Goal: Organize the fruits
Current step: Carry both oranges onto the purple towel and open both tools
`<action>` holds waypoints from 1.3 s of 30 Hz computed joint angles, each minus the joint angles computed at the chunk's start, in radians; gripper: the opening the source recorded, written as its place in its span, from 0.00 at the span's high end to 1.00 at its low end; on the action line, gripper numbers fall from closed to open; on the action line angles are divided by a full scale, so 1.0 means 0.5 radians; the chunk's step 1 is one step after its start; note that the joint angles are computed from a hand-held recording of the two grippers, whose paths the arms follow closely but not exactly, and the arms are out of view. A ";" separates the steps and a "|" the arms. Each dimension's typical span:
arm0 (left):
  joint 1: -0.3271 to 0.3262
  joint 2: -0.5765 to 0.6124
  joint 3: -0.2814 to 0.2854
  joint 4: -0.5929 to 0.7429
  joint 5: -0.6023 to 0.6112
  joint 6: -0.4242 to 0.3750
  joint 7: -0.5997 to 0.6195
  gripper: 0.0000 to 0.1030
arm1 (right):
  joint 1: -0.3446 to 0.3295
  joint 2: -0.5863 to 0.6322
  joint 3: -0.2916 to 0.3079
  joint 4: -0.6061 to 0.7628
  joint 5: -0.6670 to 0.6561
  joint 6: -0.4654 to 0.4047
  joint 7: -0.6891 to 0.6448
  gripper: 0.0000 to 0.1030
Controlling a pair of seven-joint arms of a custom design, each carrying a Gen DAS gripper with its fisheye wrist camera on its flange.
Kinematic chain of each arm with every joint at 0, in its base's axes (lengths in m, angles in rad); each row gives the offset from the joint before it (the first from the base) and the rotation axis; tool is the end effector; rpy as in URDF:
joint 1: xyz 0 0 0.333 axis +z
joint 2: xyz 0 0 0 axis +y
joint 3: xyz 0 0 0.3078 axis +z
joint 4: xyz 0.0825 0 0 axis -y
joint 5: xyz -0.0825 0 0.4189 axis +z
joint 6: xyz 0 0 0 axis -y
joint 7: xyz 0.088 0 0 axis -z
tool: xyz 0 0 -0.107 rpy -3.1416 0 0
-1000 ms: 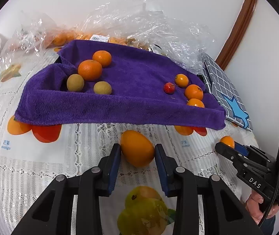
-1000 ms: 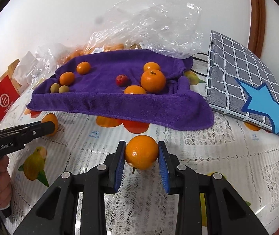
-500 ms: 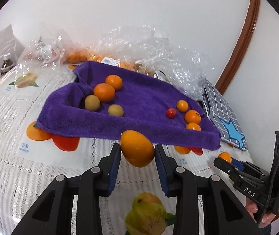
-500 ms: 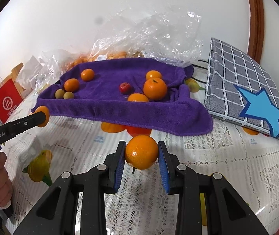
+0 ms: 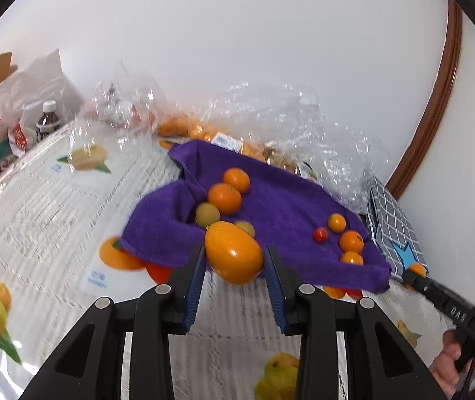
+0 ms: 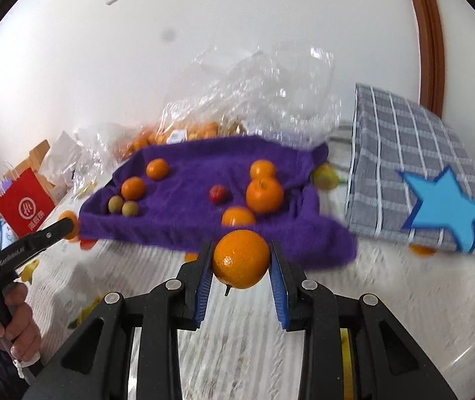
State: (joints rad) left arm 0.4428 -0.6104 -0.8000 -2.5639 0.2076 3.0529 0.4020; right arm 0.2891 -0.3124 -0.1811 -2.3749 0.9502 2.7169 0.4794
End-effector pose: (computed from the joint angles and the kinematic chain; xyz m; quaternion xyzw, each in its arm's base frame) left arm 0.4405 -0.2060 0.4861 -0.7501 0.4480 -0.4046 0.2700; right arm 0.5215 0.0234 0.4772 -0.7583 0.4874 -0.1640 0.4007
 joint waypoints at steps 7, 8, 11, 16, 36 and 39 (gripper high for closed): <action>0.003 0.041 0.154 0.098 0.037 -0.082 0.107 0.67 | 0.000 0.141 0.040 0.249 -0.025 0.038 -0.022 0.69; 0.008 0.057 0.167 0.118 0.054 -0.089 0.116 0.67 | -0.003 0.169 0.050 0.291 -0.022 0.039 -0.026 0.69; 0.057 0.151 0.183 0.225 0.129 -0.114 0.136 0.67 | -0.026 0.252 0.091 0.398 -0.015 0.046 -0.021 0.69; 0.134 0.371 0.172 0.425 0.305 -0.170 0.099 0.67 | -0.087 0.424 0.180 0.583 -0.043 0.036 0.030 0.69; -0.145 1.117 0.457 0.932 0.821 -0.293 -0.110 0.67 | -0.384 1.137 0.510 1.321 -0.606 -0.185 0.489 0.69; -0.218 1.128 0.546 0.923 0.751 -0.287 -0.039 0.67 | -0.418 1.253 0.547 1.436 -0.752 -0.254 0.607 0.69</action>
